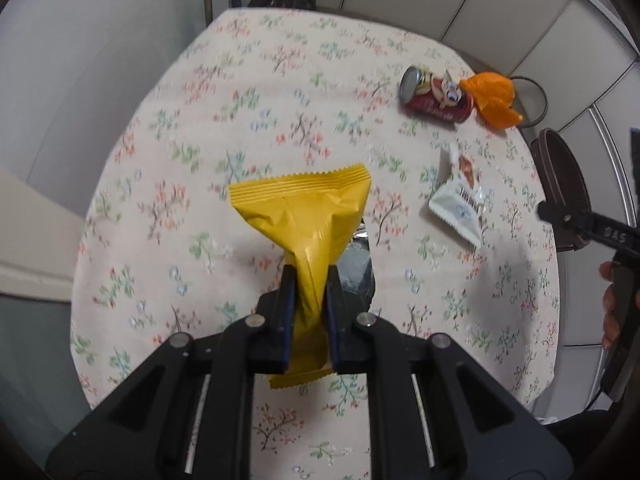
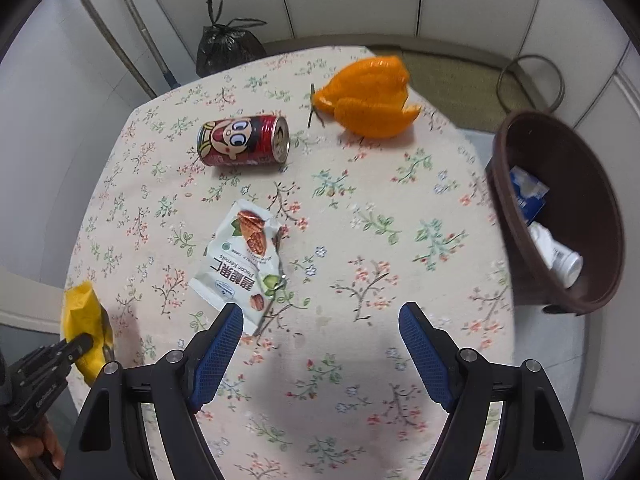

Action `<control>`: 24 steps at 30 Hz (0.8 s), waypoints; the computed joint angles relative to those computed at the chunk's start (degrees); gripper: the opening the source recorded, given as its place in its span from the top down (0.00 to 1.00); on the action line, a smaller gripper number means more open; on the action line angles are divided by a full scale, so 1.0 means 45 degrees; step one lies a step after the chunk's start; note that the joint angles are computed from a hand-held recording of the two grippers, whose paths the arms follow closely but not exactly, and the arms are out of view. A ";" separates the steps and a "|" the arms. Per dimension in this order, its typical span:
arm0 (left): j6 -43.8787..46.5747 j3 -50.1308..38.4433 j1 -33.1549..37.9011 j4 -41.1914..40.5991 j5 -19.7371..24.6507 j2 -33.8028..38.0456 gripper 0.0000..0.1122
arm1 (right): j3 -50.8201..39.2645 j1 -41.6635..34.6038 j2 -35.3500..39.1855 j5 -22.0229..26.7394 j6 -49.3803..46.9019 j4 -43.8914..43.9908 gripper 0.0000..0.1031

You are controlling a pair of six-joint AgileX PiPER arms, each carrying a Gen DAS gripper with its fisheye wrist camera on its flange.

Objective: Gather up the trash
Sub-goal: 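Grasp the yellow snack bag with the left tool while the right tool grasps the pecan packet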

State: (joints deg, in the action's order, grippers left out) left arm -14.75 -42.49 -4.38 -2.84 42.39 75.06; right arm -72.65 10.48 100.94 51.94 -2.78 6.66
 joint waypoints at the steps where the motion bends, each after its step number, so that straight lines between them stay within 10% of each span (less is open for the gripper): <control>1: -0.0081 -0.0163 -0.0037 0.0208 -0.0085 0.0011 0.87 | -0.0066 0.0085 0.0166 0.0011 0.0126 0.0103 0.21; 24: -0.0348 -0.1075 0.0183 0.1728 -0.0574 0.0756 0.87 | -0.1838 0.2542 0.3697 -0.1275 0.4787 -0.0411 0.21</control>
